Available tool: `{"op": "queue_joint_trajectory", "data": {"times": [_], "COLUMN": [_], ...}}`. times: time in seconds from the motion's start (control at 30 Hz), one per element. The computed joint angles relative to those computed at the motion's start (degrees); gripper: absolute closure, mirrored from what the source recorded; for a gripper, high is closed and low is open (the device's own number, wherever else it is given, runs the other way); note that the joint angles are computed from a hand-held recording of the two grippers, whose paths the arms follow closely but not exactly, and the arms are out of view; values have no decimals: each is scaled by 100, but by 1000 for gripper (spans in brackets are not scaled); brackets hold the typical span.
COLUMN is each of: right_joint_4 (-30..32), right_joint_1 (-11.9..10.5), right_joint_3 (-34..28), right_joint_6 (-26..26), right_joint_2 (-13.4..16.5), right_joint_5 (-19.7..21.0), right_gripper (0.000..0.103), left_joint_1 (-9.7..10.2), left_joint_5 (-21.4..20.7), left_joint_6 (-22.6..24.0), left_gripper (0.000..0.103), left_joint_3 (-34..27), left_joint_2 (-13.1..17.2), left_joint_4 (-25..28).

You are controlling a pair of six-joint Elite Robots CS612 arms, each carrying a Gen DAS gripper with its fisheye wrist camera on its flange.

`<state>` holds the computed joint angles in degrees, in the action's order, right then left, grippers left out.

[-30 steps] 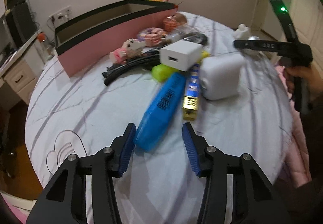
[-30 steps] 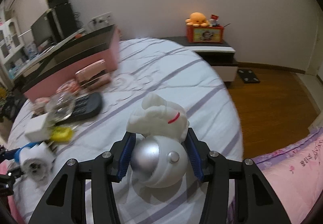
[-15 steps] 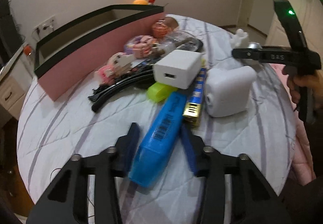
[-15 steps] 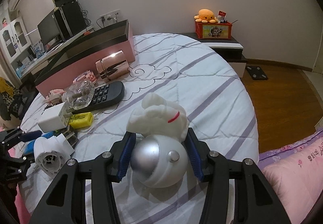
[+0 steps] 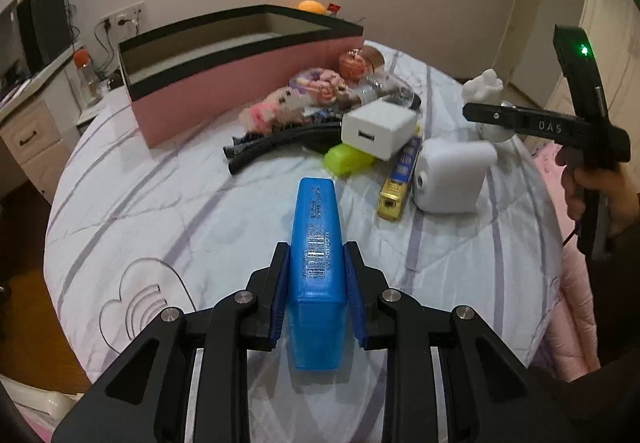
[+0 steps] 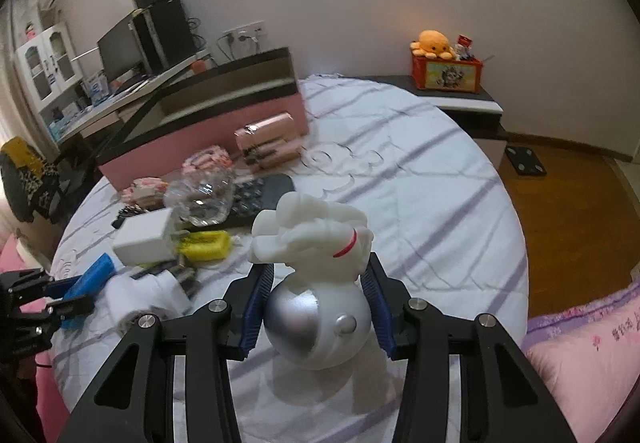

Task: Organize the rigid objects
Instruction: 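Drop the blue highlighter into the pink box while the right tool drops the silver toy in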

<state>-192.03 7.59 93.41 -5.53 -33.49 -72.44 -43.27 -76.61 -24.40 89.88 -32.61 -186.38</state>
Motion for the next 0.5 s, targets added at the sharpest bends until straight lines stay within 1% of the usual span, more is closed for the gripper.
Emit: {"op": "queue_joint_trajectory", "data": {"times": [0.13,0.2,0.33,0.37,0.43,0.5], "right_joint_4": [102,179,448,601,793,1010], "right_joint_1": [38,66,187,232,320,406], "right_joint_3": [-114,-220,-543,-686,-935,-1227], "right_joint_6": [-181,-272,-563,-655,-783,-869], "right_joint_2": [-48,-66,-62,-43,20,115], "right_joint_5": [85,116,135,150,109,95], "right_gripper": [57,57,57,57,57,57], "left_joint_1": [43,67,197,244,349,442], "left_joint_5": [155,312,361,412,333,367], "left_joint_6": [158,277,525,562,550,464], "left_gripper": [76,76,76,76,76,76], "left_joint_3": [-119,-190,-417,-540,-754,-998], "left_joint_2": [-22,-39,-36,-11,51,139], "left_joint_4": [11,-75,-283,-239,-151,51]}}
